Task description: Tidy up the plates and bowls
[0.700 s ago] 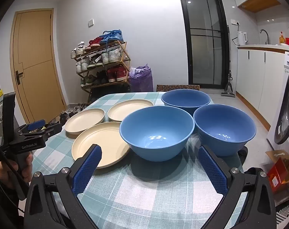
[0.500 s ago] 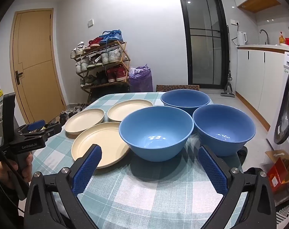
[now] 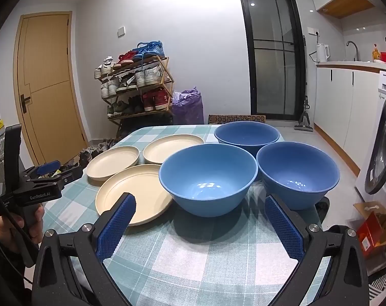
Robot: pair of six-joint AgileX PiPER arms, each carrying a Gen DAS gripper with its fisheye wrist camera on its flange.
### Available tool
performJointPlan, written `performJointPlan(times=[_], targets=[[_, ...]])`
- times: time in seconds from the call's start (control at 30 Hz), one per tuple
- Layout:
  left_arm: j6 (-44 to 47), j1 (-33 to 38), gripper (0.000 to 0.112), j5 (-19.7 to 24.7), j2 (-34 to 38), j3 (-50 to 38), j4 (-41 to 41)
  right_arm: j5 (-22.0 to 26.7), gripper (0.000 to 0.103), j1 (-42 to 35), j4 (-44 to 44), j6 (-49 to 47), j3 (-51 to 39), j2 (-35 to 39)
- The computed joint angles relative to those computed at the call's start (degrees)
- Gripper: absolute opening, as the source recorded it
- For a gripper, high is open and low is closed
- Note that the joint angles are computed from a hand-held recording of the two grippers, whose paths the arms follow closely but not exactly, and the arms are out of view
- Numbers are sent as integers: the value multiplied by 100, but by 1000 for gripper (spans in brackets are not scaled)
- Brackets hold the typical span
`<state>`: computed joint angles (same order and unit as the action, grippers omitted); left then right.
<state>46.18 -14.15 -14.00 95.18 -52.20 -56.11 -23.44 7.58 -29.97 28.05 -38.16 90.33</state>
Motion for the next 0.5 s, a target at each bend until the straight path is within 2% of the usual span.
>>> performJointPlan(times=[0.23, 0.43, 0.5], targets=[[299, -39, 103, -19, -21, -24, -305, -13, 103, -4, -22, 2, 1, 7], [247, 10, 103, 53, -30, -33, -227, -13, 103, -5, -29, 16, 15, -19], [-25, 48, 103, 79, -51, -2, 82, -6, 103, -9, -51, 33, 11, -24]])
